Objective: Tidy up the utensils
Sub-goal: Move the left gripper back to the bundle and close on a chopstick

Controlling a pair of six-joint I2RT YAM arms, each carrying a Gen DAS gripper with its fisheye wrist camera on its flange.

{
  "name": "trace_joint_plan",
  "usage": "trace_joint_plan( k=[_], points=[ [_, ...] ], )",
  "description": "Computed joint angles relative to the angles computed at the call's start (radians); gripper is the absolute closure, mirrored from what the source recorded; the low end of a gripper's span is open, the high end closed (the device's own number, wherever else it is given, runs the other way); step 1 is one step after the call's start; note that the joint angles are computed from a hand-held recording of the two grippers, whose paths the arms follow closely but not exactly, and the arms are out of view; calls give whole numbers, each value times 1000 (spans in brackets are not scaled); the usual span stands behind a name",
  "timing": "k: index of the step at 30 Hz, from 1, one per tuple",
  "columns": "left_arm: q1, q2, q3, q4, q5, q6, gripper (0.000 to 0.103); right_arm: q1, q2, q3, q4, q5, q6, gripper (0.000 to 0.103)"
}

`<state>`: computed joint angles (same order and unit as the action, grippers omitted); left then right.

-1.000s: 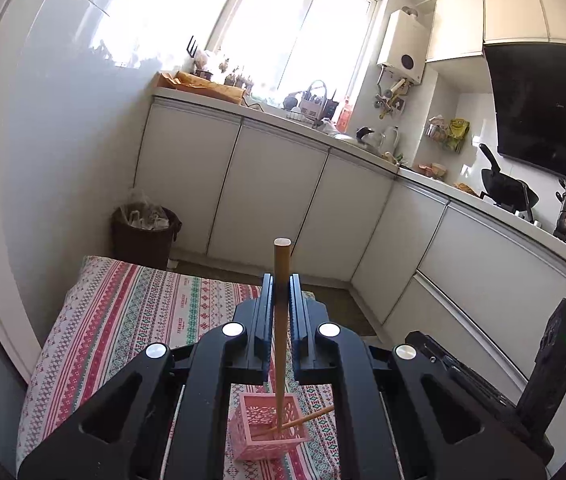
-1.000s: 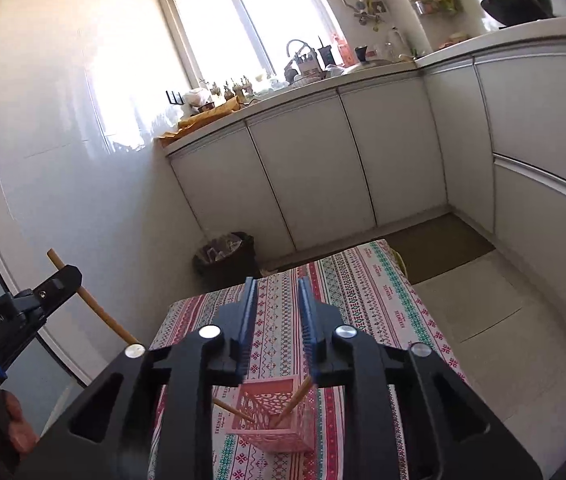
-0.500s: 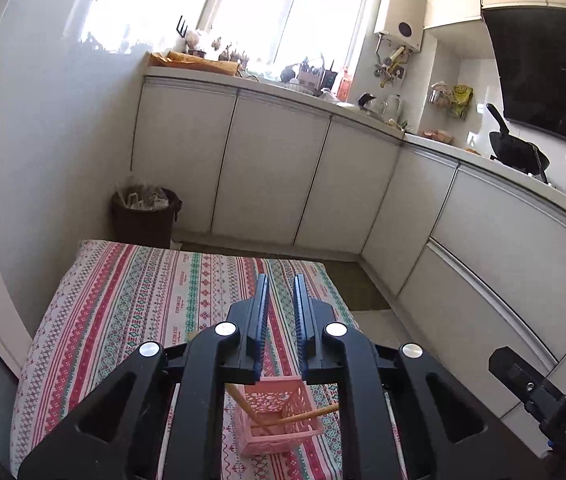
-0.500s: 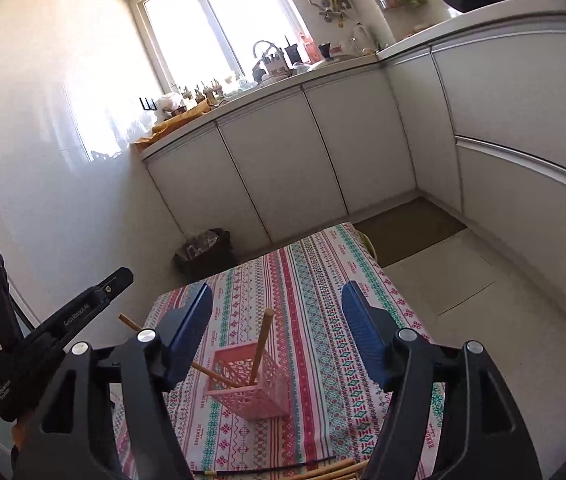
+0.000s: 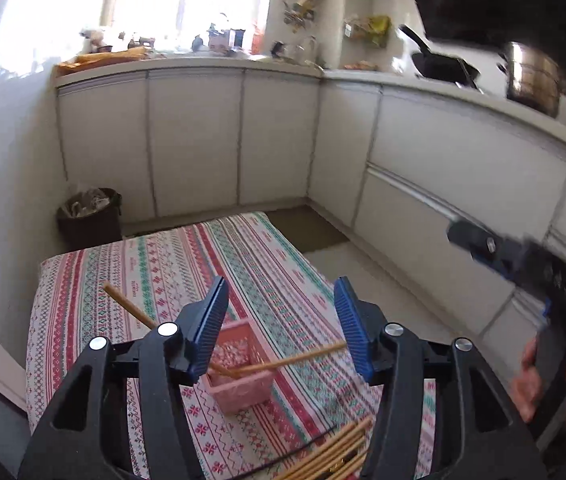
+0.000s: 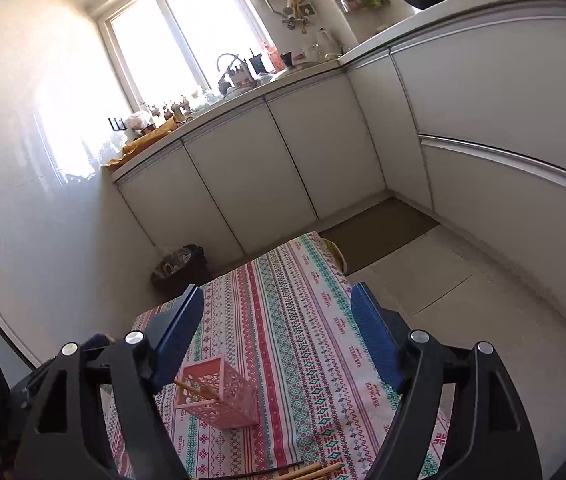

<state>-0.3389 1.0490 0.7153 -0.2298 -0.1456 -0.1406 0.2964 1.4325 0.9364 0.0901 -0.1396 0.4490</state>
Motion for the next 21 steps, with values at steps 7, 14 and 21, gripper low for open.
trace_joint_plan(
  k=[7, 14, 21],
  points=[
    [-190, 197, -36, -104, 4, 154, 9, -73, 7, 19, -47, -61, 0, 21],
    [-274, 464, -28, -99, 51, 224, 7, -118, 16, 50, -110, -111, -58, 11],
    [-290, 736, 170, -220, 181, 332, 7, -173, 57, 127, -275, -127, -164, 7]
  ],
)
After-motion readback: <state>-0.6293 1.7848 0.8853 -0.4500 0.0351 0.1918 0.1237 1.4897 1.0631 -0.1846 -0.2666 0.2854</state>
